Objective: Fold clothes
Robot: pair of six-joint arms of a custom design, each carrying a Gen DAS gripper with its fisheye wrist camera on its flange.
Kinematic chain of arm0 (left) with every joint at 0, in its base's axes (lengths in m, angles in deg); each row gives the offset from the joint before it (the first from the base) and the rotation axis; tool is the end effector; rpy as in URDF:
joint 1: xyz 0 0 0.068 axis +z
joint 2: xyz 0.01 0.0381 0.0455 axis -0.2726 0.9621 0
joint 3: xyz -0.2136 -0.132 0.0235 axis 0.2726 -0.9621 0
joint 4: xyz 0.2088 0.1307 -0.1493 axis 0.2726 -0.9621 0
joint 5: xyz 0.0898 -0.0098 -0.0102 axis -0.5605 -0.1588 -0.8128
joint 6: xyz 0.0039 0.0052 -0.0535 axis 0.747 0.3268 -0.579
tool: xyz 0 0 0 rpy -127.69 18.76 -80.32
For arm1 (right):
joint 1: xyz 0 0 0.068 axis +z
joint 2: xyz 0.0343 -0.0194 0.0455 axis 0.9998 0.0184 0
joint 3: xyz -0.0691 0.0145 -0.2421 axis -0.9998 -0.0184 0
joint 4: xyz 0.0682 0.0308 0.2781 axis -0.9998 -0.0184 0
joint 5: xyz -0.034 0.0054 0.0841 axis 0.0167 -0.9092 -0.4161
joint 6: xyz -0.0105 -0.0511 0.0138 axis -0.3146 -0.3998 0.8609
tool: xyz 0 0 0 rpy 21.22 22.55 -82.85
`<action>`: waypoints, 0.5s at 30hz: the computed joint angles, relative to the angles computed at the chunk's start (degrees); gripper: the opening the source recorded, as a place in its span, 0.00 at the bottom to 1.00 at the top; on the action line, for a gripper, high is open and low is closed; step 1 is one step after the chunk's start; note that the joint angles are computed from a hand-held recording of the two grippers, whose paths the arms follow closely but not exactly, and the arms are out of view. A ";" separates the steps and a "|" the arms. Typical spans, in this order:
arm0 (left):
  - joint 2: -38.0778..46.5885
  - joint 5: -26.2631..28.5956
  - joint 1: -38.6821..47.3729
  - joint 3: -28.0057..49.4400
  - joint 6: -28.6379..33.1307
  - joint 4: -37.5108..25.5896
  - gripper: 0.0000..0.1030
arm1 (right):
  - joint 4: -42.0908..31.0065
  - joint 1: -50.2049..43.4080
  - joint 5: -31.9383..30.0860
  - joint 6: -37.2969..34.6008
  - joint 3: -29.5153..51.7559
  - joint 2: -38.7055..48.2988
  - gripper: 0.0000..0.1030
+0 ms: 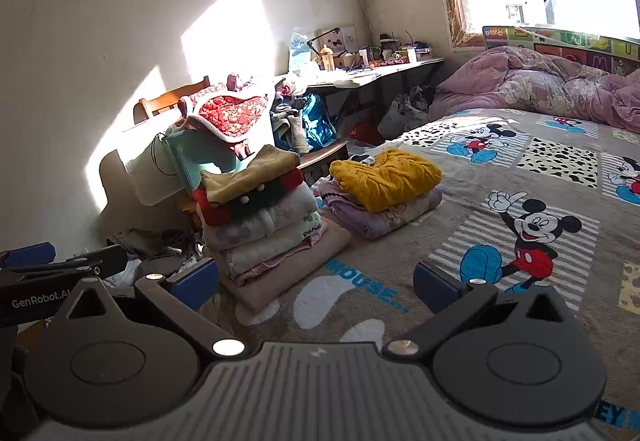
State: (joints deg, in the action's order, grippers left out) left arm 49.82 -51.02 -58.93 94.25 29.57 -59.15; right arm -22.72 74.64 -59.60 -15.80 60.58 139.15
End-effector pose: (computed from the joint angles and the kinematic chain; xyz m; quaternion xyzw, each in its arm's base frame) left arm 0.1775 -0.1250 0.3004 -0.1529 0.8271 0.1326 0.5243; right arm 0.2209 -0.0323 0.3318 -0.1261 0.8401 0.2145 0.4819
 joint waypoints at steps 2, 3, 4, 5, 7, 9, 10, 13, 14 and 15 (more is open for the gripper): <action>-0.22 0.12 -0.26 0.40 -0.36 -0.45 1.00 | -0.29 -0.41 -0.23 -0.04 0.23 -0.17 1.00; -0.26 -0.10 -0.50 0.53 -0.48 -0.63 1.00 | -0.34 -0.43 -0.22 -0.10 0.32 -0.26 1.00; -0.25 -0.61 -0.93 0.53 -0.50 -0.74 1.00 | -0.44 -0.37 -0.17 -0.24 0.41 -0.37 1.00; -0.13 -1.01 -1.22 0.59 -0.42 -0.79 1.00 | -0.55 -0.31 -0.13 -0.38 0.51 -0.47 1.00; -0.42 -0.64 -1.25 0.36 -0.05 -0.08 1.00 | -0.92 -0.25 -0.20 -0.59 0.71 -0.51 1.00; -0.64 -0.23 -1.16 0.09 0.10 0.71 1.00 | -1.27 -0.15 -0.08 -0.79 0.85 -0.45 1.00; -0.68 -0.37 -1.12 -0.08 -0.09 0.89 1.00 | -1.47 -0.11 0.00 -1.00 0.91 -0.41 1.00; -0.11 -1.29 -1.28 -0.08 -0.54 0.89 1.00 | -2.07 -0.02 0.21 -1.64 1.10 -0.27 1.00; 0.14 -1.92 -1.45 -0.02 -0.71 0.91 1.00 | -2.27 0.01 0.28 -1.85 1.16 -0.23 1.00; 0.38 -2.55 -1.61 0.04 -0.88 0.92 1.00 | -2.44 0.00 0.33 -2.05 1.22 -0.18 1.00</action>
